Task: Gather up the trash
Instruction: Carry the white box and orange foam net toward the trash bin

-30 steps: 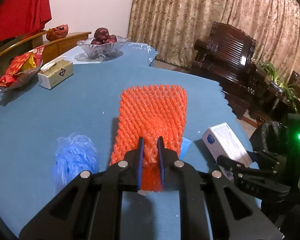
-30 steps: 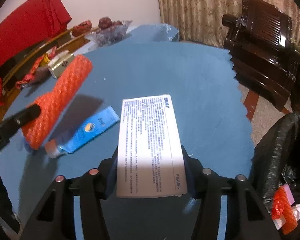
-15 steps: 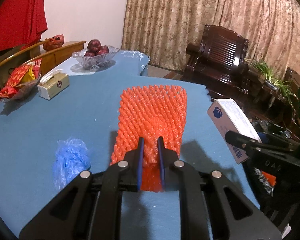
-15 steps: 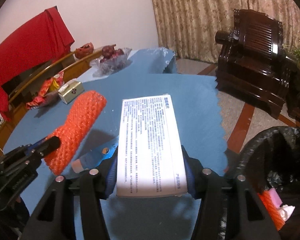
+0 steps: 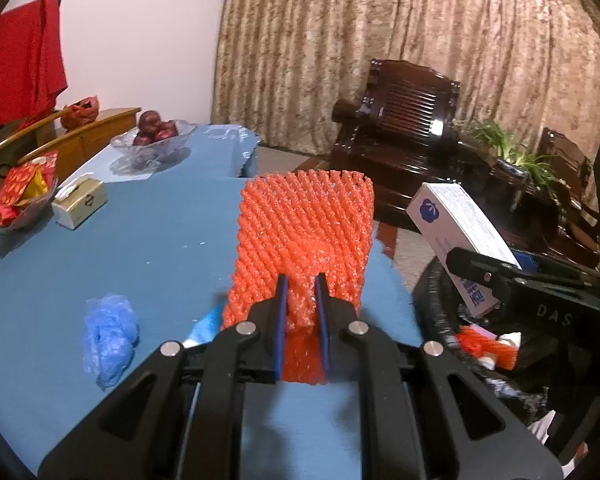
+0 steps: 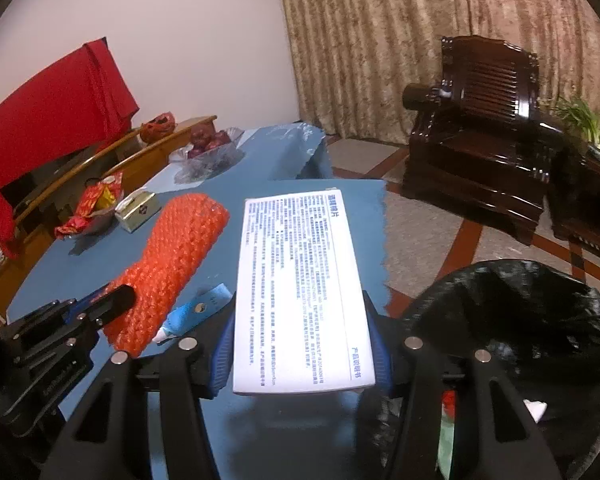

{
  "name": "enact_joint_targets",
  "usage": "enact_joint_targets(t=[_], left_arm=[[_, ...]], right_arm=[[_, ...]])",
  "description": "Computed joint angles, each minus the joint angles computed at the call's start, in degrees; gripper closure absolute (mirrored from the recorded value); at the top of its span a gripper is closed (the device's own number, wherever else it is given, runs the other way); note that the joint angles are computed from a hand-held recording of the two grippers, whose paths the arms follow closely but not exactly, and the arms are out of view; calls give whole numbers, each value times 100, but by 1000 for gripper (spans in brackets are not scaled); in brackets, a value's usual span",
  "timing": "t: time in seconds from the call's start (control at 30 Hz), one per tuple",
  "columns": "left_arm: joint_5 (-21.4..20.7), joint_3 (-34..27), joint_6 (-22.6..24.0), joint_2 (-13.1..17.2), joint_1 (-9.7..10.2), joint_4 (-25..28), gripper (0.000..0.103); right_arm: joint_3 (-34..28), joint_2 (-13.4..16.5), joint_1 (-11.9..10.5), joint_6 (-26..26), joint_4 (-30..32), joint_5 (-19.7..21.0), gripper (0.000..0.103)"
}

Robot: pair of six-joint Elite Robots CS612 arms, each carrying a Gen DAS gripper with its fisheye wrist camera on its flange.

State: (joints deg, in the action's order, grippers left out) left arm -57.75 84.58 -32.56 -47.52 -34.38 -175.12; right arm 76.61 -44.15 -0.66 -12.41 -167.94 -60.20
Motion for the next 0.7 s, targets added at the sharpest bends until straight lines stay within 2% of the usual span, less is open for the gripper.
enact_joint_targets(t=[0.4, 0.7], left_arm=[[-308, -500, 355, 254, -209, -54, 91], [-675, -1034, 702, 550, -276, -6, 91]], right_arm=[[335, -207, -293, 224, -387, -180, 48], [512, -294, -565, 338, -598, -435, 48]])
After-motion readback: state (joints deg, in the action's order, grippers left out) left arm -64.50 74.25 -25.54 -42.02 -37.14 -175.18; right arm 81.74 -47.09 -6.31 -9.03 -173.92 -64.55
